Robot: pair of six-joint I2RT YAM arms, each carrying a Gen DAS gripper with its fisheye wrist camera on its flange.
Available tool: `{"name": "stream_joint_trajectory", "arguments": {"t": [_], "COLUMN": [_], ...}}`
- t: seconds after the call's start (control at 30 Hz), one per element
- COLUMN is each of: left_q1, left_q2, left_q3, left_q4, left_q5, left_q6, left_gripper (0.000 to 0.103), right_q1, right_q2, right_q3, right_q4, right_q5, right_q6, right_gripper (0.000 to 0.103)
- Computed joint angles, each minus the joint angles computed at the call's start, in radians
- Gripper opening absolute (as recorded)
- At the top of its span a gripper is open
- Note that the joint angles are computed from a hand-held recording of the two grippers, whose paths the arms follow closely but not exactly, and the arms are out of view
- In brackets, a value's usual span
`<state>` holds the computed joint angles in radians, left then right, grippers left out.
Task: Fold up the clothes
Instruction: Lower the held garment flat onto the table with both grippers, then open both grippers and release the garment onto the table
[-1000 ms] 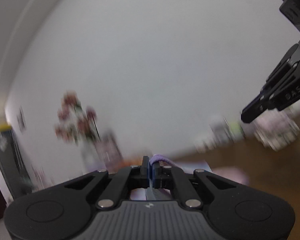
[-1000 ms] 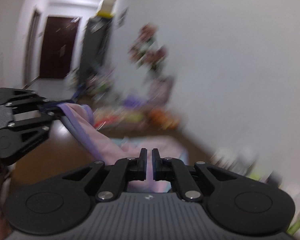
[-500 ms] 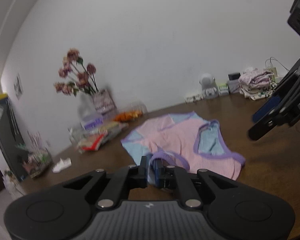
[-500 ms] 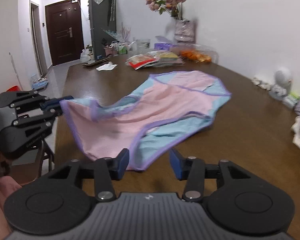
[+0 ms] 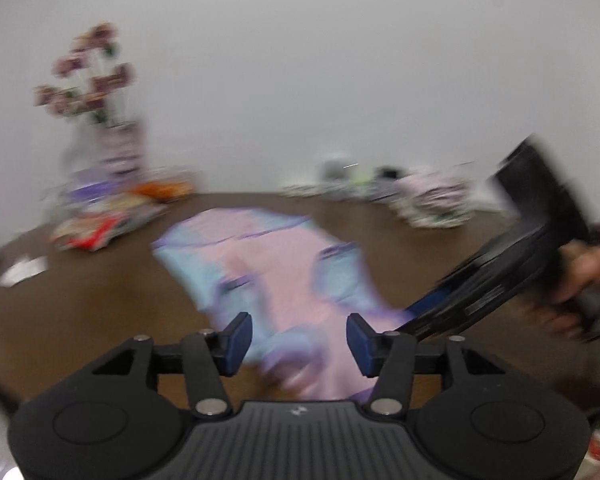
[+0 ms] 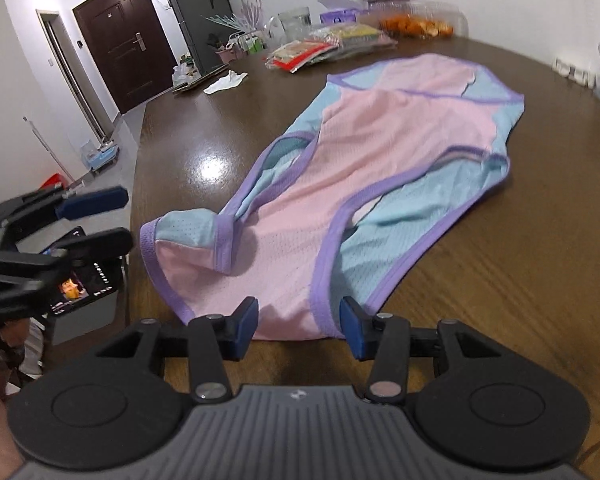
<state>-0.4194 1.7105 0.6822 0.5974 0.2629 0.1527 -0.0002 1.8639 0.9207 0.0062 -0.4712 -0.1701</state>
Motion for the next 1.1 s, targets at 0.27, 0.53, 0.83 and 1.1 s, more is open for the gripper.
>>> {"name": "stream_joint_trajectory", "arguments": {"t": [0.27,0.53,0.83,1.1], "left_q1": [-0.041,0.025,0.028,0.015], "left_q2": [0.228,0.258,0.181,0.164], "left_q3": [0.372,0.425,0.361,0.418], "left_q4": [-0.429,-0.497,-0.569,-0.601], "left_q5": [-0.150,-0.062,0.058,0.147], "left_q6": [0.234,0.018,-0.061,-0.060], "left_gripper": [0.005,0.004,0.005,0.036], "right_q1": [0.014,-0.018,-0.146,-0.265], "right_q2": [-0.009,-0.058,-0.179,-0.282], "right_q3": [0.014,0.047,-0.061,-0.158], "right_q4": [-0.070,-0.281,-0.370,-0.257], "right_q5": [0.044,0.110,0.096,-0.047], "right_q6": [0.013,-0.018,-0.072,-0.004], "right_gripper": [0.021,0.005,0.005,0.034]}}
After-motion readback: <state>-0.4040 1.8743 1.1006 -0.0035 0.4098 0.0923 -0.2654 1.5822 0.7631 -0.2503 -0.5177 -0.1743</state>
